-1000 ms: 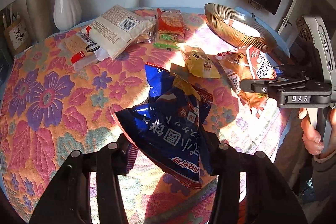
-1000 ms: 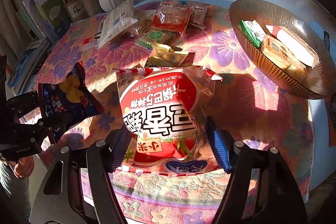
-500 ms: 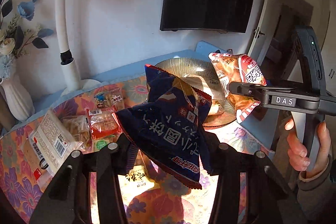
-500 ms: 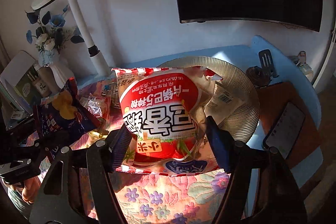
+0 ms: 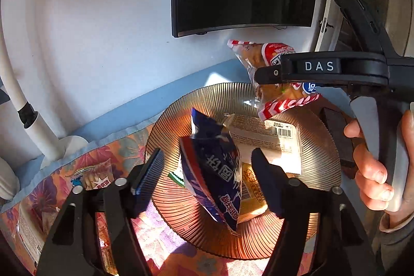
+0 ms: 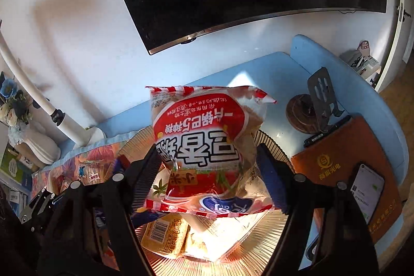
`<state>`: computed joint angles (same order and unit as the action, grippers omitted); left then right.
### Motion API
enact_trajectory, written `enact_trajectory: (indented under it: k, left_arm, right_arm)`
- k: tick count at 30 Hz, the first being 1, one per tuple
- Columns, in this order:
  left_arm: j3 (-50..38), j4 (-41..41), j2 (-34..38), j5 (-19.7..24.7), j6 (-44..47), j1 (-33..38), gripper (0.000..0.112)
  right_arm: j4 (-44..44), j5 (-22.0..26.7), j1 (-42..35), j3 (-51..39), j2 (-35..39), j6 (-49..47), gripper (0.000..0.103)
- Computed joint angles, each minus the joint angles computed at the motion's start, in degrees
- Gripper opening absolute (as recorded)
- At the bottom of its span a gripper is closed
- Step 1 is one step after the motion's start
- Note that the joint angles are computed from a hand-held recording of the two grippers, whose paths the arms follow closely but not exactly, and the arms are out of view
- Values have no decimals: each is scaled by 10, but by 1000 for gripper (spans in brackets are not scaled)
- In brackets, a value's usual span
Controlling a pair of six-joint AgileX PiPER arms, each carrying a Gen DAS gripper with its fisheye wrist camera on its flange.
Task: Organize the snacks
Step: 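Lower both bags into the glass bowl and open both grippers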
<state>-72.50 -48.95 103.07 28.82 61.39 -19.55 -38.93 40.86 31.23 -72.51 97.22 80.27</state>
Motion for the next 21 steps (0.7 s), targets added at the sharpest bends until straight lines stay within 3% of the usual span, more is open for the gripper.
enact_trajectory:
  k: [4,10,14,16,21]
  left_arm:
    - [-12,-25,8,40,8,36,79]
    - [24,-65,-28,66,58,100,79]
    - [51,-87,-71,99,85,157,79]
    - [69,-108,-103,127,107,201,81]
    - [97,-167,-163,250,162,366,85]
  right_arm:
    - [-4,-29,-4,43,-31,16,80]
    - [-18,-12,44,60,-62,54,80]
    - [-40,38,107,28,-62,72,80]
    - [-37,68,144,-7,-50,55,80]
    - [-51,106,235,-82,-17,43,80]
